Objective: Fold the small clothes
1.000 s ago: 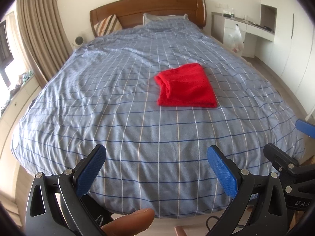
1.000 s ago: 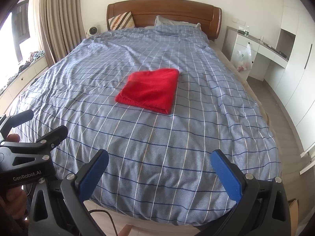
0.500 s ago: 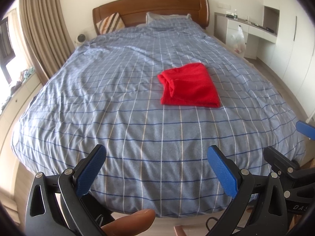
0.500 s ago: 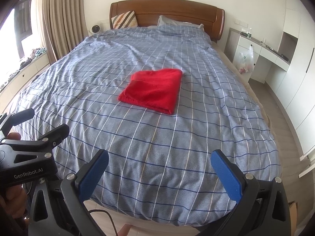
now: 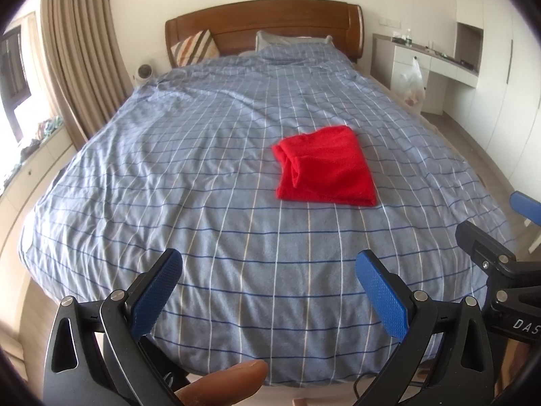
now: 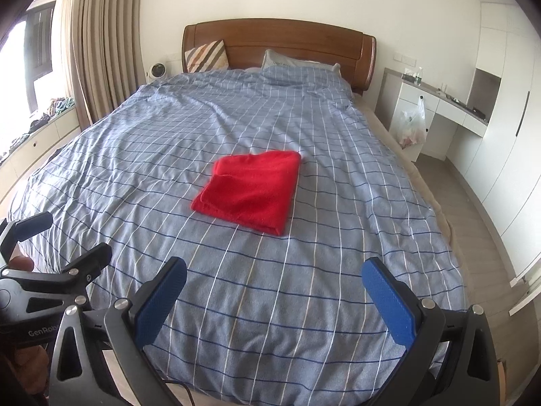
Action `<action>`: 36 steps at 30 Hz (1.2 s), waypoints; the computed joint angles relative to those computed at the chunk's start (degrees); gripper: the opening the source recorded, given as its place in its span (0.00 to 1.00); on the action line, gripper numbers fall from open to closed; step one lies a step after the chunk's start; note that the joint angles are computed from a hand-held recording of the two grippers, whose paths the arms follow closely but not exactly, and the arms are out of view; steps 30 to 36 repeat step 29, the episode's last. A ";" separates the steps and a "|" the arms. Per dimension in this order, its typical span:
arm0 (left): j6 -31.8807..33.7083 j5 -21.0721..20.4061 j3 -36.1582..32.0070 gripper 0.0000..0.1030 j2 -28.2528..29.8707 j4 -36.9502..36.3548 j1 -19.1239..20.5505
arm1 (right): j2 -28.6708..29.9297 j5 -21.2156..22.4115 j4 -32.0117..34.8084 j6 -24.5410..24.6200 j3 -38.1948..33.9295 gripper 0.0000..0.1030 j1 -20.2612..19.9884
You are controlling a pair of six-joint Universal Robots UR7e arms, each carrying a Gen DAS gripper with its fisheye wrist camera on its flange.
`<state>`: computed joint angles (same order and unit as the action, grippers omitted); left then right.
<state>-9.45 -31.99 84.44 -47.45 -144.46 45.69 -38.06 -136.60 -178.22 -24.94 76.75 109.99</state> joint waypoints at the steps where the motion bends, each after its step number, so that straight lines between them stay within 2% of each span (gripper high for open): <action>1: -0.27 -0.09 -0.02 1.00 -0.03 0.33 0.08 | -0.02 0.00 0.61 0.45 0.02 0.99 -0.03; 8: -3.18 -0.65 -0.41 1.00 -0.23 3.57 0.66 | -0.79 -0.63 5.13 3.82 2.20 0.99 -0.32; 20: -3.28 -0.36 -0.57 1.00 -0.27 4.01 0.56 | -0.31 -1.05 3.32 2.03 1.76 0.99 0.29; 36: -3.10 0.39 0.58 0.99 -0.66 1.70 0.50 | -0.46 -1.39 3.39 2.58 1.96 0.99 0.24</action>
